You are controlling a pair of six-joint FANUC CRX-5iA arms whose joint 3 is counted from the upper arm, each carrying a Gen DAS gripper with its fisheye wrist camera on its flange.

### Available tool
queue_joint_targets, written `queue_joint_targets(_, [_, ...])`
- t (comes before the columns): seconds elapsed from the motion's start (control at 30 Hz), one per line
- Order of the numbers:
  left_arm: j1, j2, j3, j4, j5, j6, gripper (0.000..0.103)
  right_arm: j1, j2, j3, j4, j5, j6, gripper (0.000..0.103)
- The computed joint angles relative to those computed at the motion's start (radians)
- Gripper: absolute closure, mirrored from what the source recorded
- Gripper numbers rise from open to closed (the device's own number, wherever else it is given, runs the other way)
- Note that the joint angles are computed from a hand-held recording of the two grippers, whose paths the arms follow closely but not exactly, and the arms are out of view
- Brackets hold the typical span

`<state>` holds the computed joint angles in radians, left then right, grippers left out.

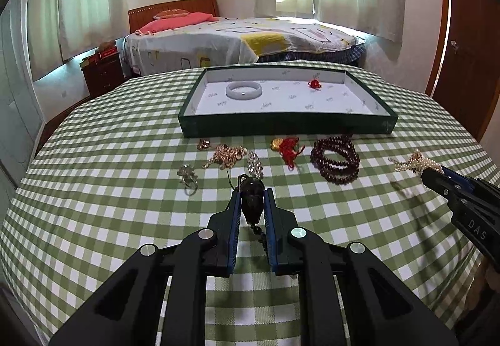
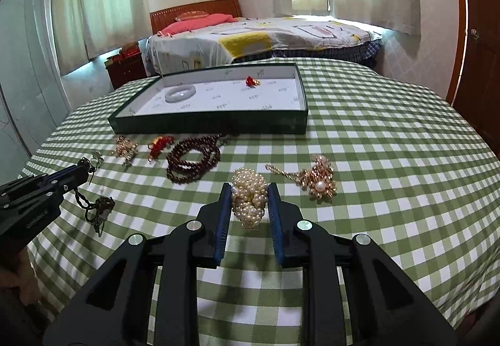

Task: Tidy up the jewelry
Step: 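Carry the pendant and pearl cluster into the tray and open both tools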

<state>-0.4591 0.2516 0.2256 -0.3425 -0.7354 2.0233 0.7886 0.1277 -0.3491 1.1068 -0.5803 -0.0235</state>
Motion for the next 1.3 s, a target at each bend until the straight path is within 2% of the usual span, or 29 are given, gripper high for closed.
queue_joint_targets(0.2, [0.004,-0.009,0.015,0.002,0.014,0.001,0.087,-0.014,-0.014,0.0,0.041,0.015,-0.035,0.08])
queue_joint_targets(0.53, [0.031,0.028,0.098,0.09,0.053,-0.078,0.087,-0.067,0.011,0.074,0.123,0.061,-0.067,0.08])
queue_joint_targets(0.9, [0.046,0.2,0.36,0.115,0.045,-0.126,0.087,-0.151,0.141,0.275,0.129,0.124,0.016,0.08])
queue_joint_targets(1.07, [0.051,0.315,0.524,0.126,-0.012,-0.148,0.087,-0.172,0.239,0.414,0.011,0.117,0.162,0.08])
queue_joint_targets(1.13, [0.053,0.37,0.604,0.136,-0.051,-0.165,0.087,-0.179,0.288,0.489,-0.085,0.105,0.257,0.08])
queue_joint_targets(1.3, [0.064,0.596,0.954,0.188,-0.253,-0.23,0.087,-0.192,0.393,0.667,-0.321,0.042,0.474,0.08])
